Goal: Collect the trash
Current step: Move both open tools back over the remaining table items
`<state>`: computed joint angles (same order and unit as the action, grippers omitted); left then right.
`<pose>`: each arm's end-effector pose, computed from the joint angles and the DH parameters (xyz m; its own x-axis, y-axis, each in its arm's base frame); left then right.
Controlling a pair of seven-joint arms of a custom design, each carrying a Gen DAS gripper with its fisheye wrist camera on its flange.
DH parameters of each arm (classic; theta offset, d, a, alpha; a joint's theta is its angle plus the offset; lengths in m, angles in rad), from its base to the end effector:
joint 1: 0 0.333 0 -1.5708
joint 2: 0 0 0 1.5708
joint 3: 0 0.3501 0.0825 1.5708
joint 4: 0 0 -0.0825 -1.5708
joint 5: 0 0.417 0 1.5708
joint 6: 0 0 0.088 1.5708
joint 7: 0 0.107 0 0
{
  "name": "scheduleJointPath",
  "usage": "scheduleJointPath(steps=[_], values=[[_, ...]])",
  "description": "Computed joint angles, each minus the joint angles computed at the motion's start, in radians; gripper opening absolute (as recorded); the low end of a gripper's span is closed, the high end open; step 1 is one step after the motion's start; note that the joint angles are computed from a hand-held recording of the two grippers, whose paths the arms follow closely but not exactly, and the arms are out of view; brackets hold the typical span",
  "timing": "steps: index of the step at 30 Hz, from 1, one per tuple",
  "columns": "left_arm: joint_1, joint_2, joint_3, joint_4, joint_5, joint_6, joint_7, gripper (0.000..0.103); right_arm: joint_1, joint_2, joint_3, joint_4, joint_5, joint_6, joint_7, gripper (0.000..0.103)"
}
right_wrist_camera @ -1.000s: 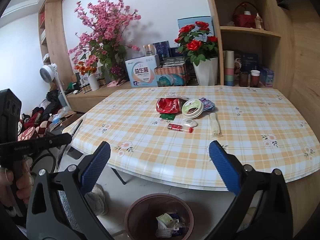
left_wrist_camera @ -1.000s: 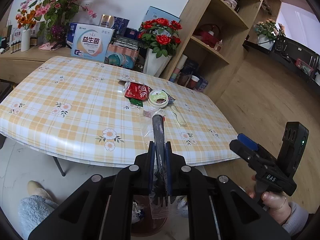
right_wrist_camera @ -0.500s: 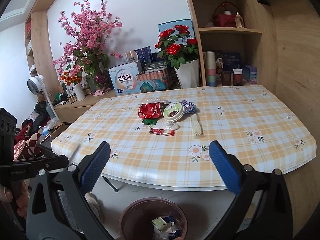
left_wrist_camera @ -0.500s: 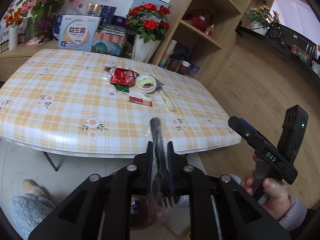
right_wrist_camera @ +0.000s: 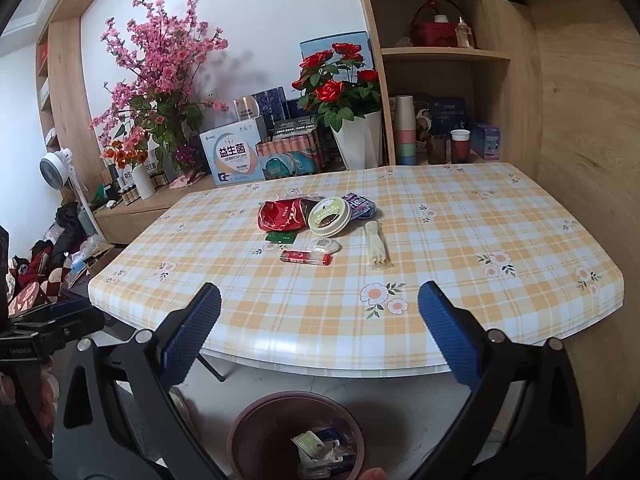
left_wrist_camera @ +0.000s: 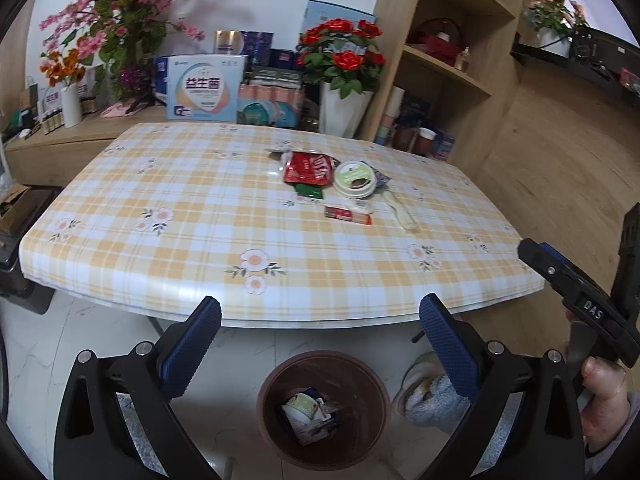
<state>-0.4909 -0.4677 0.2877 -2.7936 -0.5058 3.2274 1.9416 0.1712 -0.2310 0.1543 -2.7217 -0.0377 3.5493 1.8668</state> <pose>0.4111 -0.0350 0.4371 -0.1104 -0.9732 0.2017 -0.6676 -0.0777 -0.7404 0.4291 0.1515 0.4337 0.1987 -0.9599 -0.1979 -0.5270 0.0656 -0.8473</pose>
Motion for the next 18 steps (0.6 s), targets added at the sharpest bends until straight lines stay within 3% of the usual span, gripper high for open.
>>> scheduleJointPath(steps=[4, 12, 14, 18], values=[[0.139, 0.034, -0.107, 0.018, -0.008, -0.063, -0.058, 0.097, -0.006, 0.004, 0.013, 0.007, 0.012, -0.018, -0.015, 0.097], [0.198, 0.055, -0.158, 0.023, -0.043, -0.070, -0.046, 0.097, -0.012, 0.026, 0.024, 0.019, 0.026, -0.034, -0.031, 0.097], [0.217, 0.067, -0.171, 0.028, -0.044, -0.078, -0.052, 0.097, 0.028, 0.043, -0.036, 0.030, -0.035, -0.056, 0.017, 0.097], [0.231, 0.093, -0.177, 0.040, -0.060, -0.085, -0.054, 0.097, 0.172, 0.092, -0.265, 0.069, -0.356, -0.077, 0.278, 0.097]])
